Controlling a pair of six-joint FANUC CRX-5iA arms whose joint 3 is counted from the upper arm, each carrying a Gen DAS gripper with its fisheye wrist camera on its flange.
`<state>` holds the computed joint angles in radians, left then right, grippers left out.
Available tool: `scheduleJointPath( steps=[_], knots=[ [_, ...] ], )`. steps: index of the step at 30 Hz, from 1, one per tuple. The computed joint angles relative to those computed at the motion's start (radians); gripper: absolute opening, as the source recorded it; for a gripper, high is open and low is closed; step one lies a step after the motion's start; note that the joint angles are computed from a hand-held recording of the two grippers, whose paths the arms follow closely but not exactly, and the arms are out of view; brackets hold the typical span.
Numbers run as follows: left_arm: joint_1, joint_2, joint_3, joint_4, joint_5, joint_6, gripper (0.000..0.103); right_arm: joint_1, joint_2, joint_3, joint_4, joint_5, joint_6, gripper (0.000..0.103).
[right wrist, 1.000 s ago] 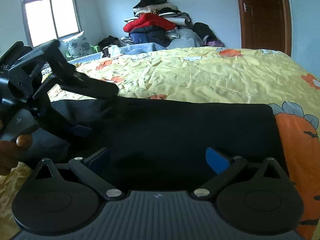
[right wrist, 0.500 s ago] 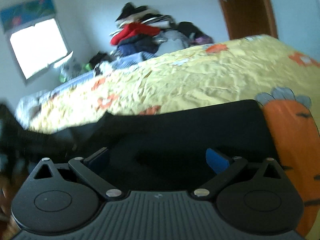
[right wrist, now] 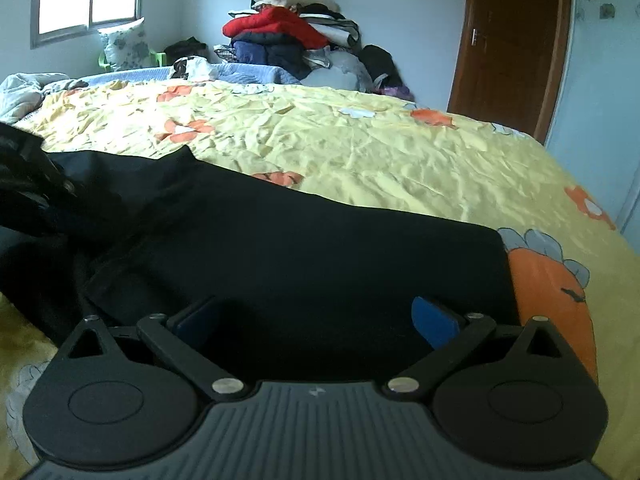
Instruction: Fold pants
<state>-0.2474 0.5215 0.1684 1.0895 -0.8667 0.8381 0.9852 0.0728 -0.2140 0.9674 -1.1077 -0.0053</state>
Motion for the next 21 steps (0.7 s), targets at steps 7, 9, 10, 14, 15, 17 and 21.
scheduleJointPath(
  steps=[7,9,10,14,15,17,21],
  knots=[
    [0.062,-0.11,-0.139,-0.035,0.037,-0.15,0.06,-0.008,-0.016,-0.001,-0.027,0.015,0.007,0.103],
    [0.067,-0.163,-0.182,-0.103,0.116,-0.16,0.06,0.002,0.002,0.026,-0.017,-0.017,0.025,0.103],
    [0.067,-0.191,-0.208,-0.141,0.167,-0.178,0.06,0.004,0.002,0.025,0.001,-0.006,0.029,0.103],
    [0.058,-0.285,-0.322,-0.189,0.341,-0.315,0.061,0.004,0.01,0.035,0.07,0.09,0.084,0.103],
    [0.056,-0.302,-0.344,-0.196,0.384,-0.336,0.062,0.005,0.021,0.053,0.071,0.105,0.119,0.103],
    [0.063,-0.331,-0.386,-0.233,0.473,-0.333,0.073,0.007,0.057,0.107,0.061,0.127,0.219,0.103],
    [0.11,-0.36,-0.427,-0.236,0.539,-0.236,0.079,0.013,0.132,0.217,0.04,0.176,0.384,0.103]
  ],
)
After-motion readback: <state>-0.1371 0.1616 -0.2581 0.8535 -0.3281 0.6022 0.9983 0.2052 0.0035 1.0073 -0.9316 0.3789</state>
